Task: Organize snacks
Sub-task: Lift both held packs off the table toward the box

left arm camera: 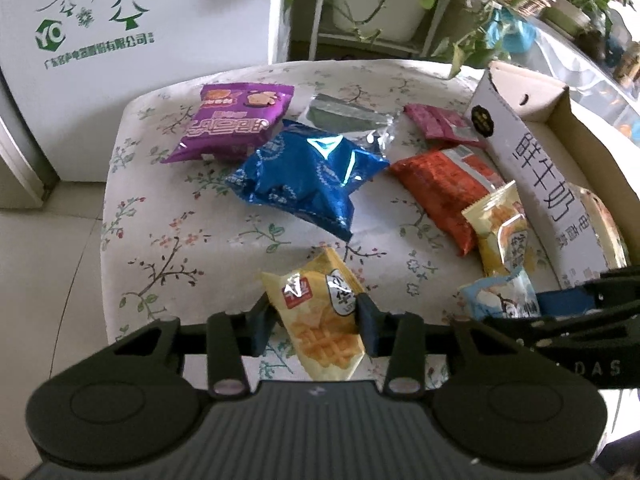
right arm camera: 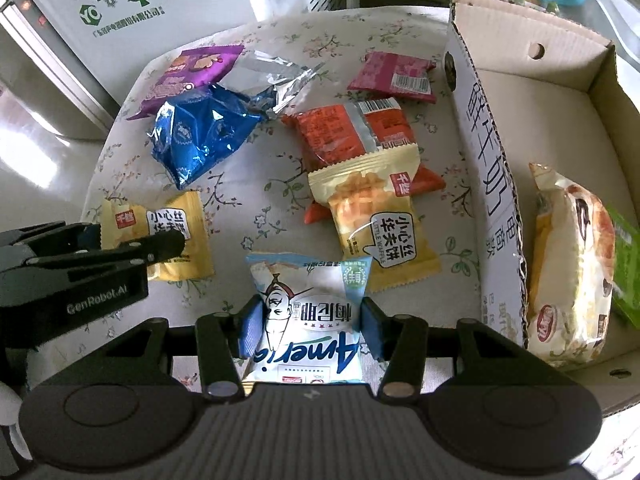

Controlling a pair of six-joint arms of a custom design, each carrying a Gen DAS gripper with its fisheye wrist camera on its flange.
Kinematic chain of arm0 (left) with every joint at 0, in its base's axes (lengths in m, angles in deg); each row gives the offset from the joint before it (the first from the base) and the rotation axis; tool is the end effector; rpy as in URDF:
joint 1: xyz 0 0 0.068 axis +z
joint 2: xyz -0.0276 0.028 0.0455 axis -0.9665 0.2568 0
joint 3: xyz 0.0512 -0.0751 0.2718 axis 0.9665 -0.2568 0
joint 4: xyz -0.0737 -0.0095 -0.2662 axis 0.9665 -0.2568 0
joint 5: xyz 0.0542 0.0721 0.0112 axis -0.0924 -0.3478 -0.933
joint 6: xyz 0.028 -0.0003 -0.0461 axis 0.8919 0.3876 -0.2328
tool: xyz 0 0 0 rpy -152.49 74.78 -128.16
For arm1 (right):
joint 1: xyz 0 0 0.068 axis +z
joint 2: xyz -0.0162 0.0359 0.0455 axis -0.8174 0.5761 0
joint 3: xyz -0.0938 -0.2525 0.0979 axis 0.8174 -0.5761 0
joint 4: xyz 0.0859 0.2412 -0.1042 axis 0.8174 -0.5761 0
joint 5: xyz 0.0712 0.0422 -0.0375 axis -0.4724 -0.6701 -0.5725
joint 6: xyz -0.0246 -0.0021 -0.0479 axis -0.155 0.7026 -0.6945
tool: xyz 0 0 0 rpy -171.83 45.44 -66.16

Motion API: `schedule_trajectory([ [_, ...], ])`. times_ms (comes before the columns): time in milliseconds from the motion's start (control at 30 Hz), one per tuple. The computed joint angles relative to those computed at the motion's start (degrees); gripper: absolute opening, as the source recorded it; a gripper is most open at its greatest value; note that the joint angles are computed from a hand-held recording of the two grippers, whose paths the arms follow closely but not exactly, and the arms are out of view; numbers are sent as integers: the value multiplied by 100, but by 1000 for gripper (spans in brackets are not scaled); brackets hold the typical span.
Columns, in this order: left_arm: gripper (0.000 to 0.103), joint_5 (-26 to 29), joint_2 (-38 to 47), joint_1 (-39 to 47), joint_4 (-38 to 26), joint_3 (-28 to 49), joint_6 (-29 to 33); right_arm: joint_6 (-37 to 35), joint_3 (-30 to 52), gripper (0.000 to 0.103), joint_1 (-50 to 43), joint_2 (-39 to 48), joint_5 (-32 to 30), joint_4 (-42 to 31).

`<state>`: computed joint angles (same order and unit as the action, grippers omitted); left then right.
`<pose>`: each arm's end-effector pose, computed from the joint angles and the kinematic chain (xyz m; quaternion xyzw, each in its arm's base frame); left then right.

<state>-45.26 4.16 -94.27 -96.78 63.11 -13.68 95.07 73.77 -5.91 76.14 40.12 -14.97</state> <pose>0.2357 -0.0847 0.1338 0.1334 0.9535 -0.0912 0.2544 0.2192 0.2438 0.1714 0.0185 0.9857 0.0708 0.1517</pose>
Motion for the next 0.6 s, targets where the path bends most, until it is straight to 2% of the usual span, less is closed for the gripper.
schedule_trajectory([
  [200, 49, -365, 226, -260, 324, -52, -51, -1, 39, 57, 12, 47, 3, -19],
  [400, 38, -166, -21, -250, 244, -51, -51, 3, -56, 57, -28, -118, 16, 30],
  [600, 37, -210, -435, -290, 164, -140, -82, 64, -177, 57, -145, -419, 66, 110],
])
